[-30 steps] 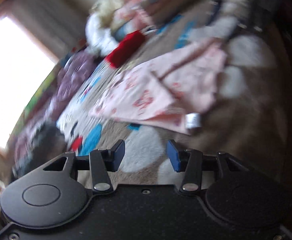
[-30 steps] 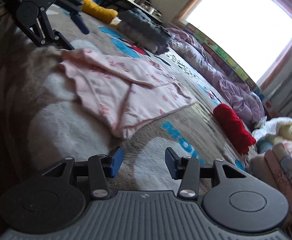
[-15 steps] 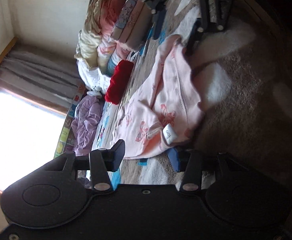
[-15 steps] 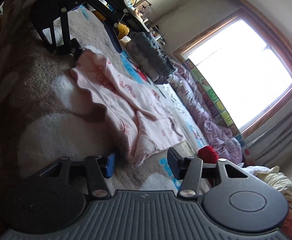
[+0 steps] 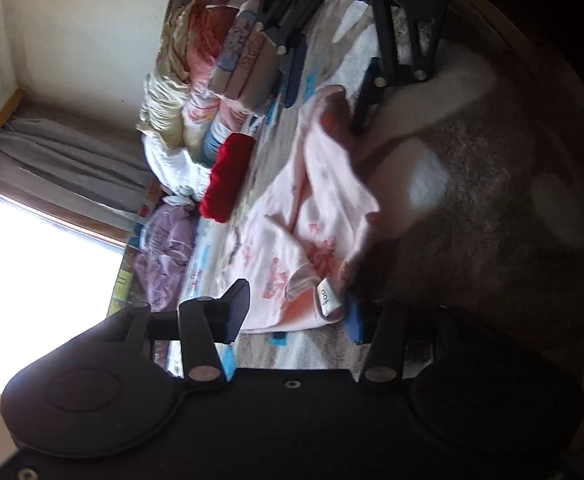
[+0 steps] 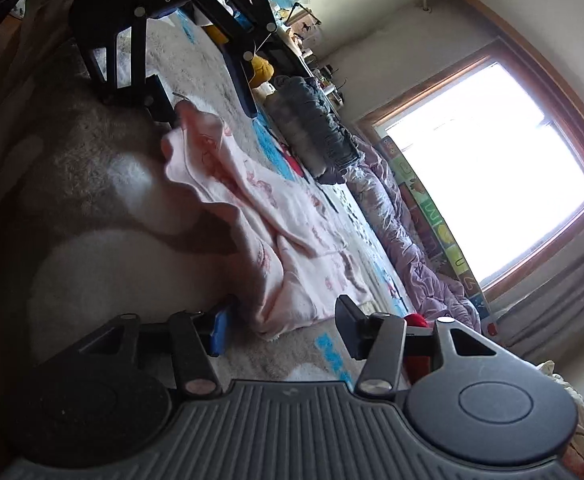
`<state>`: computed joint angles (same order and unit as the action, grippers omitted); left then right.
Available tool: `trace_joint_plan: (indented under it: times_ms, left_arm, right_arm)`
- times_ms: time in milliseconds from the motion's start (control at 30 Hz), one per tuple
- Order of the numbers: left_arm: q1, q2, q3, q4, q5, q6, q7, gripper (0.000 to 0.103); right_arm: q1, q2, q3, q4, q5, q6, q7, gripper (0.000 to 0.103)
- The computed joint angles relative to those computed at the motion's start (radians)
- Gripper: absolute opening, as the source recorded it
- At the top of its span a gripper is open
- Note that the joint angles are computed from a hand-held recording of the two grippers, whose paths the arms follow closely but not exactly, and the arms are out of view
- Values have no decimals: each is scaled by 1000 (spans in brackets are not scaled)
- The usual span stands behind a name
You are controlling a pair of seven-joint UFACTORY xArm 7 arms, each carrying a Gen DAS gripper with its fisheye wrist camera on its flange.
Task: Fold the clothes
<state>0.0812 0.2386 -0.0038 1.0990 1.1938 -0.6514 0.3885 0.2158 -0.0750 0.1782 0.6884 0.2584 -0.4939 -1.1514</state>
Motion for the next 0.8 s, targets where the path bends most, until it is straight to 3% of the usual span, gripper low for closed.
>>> trace_joint_plan:
  times_ms: [67,100,167,267,367,500,567,667,800]
  left_arm:
    - [-1,-7,2,-9,7,8,3,37]
    - [-4,-12,2,-17,5,15,13,33]
    - [-10,-31,1,-37,4,51,20,9]
    - [-14,-61,-6,-68,-9,93,18,7]
    - [-5,-106,-7,-102,26,107,-30,7]
    - [6,-178,9,-120,206,103,-248,7]
    - [5,-214,25,-110,321,87,-413,7]
    - [8,-253,43,-87,439,46,-627,7]
    - [24,-224,56,30,497,-57,-914,7]
  right_arm:
    - [3,-10,-27,-4,-84,27,65,48]
    - [4,-20,-39,-7,-123,51,101,39]
    - [9,-40,-61,-17,-196,92,186,30]
    - [6,-68,-71,-16,-245,160,292,24]
    - [55,-110,-143,-31,-356,198,408,23]
    - [149,-193,-251,-67,-466,257,515,22]
    - [209,-251,-304,-88,-481,306,537,22]
    - [263,-343,-339,-124,-449,361,535,22]
    - [318,-411,-378,-126,-384,382,517,22]
